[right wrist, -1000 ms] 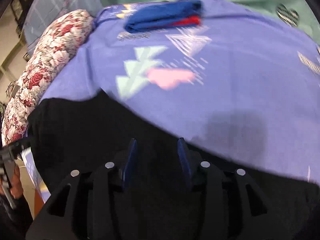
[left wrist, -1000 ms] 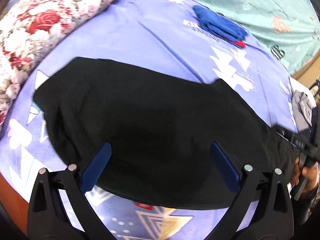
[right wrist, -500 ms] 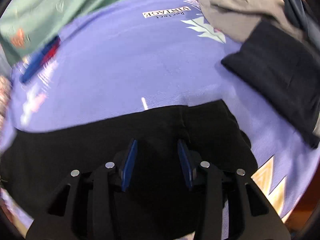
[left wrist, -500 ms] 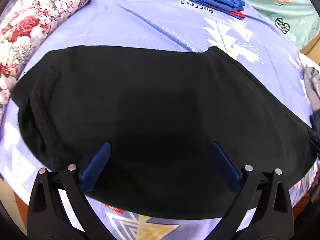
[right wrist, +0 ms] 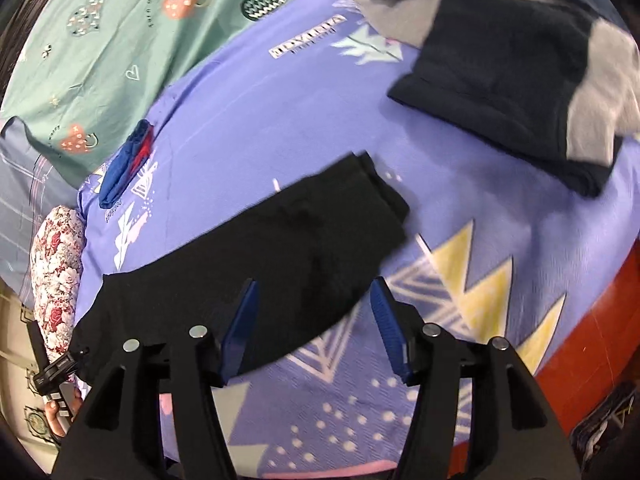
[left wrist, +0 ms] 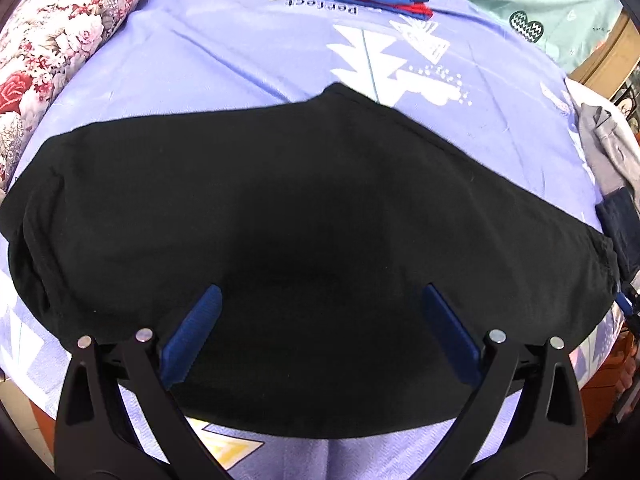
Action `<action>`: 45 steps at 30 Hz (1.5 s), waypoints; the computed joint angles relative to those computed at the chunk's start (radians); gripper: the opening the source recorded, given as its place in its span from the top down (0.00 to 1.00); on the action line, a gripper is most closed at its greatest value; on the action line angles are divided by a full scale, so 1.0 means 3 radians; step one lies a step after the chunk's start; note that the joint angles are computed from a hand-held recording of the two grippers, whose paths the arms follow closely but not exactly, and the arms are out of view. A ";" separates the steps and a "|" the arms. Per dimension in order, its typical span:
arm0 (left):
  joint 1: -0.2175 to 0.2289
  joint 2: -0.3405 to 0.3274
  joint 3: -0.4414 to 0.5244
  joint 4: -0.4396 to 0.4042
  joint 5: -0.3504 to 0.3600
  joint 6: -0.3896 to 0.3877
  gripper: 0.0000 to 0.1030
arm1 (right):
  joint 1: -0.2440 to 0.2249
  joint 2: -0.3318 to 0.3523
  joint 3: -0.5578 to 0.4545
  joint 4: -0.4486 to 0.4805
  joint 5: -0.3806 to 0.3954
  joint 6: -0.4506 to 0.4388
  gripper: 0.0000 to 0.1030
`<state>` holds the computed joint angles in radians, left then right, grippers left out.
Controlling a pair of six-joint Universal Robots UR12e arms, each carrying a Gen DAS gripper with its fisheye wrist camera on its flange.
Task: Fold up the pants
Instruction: 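Grasp the leg cuff with the right gripper and lift it toward the left gripper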
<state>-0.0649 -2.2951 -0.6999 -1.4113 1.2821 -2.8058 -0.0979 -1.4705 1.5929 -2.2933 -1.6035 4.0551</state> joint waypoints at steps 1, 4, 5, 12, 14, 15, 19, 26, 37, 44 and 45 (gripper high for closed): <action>-0.0003 -0.0019 0.0027 -0.0033 -0.0004 -0.0012 0.02 | -0.0004 -0.0011 0.0014 0.0034 0.0008 0.0018 0.43; -0.0006 -0.0047 0.0060 -0.0101 0.0017 -0.0036 0.02 | -0.0019 -0.0005 0.0042 0.0035 0.0074 0.0093 0.43; -0.0006 -0.0047 0.0059 -0.0106 0.0018 -0.0034 0.02 | -0.0033 -0.0009 0.0070 -0.0007 0.0121 0.0113 0.43; -0.0014 -0.0036 0.0004 -0.0054 0.0047 -0.0008 0.02 | -0.0061 0.0060 0.0075 -0.0203 0.0143 0.0158 0.43; -0.0021 -0.0022 -0.0037 -0.0003 0.0065 -0.0004 0.02 | -0.0071 0.0080 0.0090 -0.0296 0.0125 0.0164 0.43; -0.0025 -0.0012 -0.0063 0.0037 0.0075 0.0002 0.02 | -0.0071 0.0097 0.0090 -0.0335 0.0107 0.0158 0.49; -0.0045 0.0017 -0.0141 0.0150 0.0118 0.0014 0.02 | -0.0103 0.0104 0.0145 -0.0465 0.0175 0.0387 0.79; -0.0010 -0.0021 -0.0029 0.0001 -0.0074 -0.0072 0.02 | 0.0033 0.0158 -0.0098 -0.0671 0.0046 0.0042 0.80; 0.0230 0.0111 -0.0185 0.0293 -0.0489 -0.0271 0.02 | 0.0317 0.0892 -0.1206 -0.0397 0.0675 -0.0842 0.80; 0.0274 0.0137 -0.0259 0.0483 -0.0400 -0.0471 0.02 | 0.0495 0.1475 -0.1936 0.0182 0.1055 -0.1161 0.80; 0.0282 0.0116 -0.0228 0.0444 -0.0422 -0.0488 0.02 | 0.0529 0.1553 -0.2043 0.0299 0.1052 -0.1225 0.80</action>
<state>0.0198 -2.2603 -0.7682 -1.2781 1.1554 -2.9521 0.0609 -1.0046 0.9802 -2.2037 -1.2877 3.6876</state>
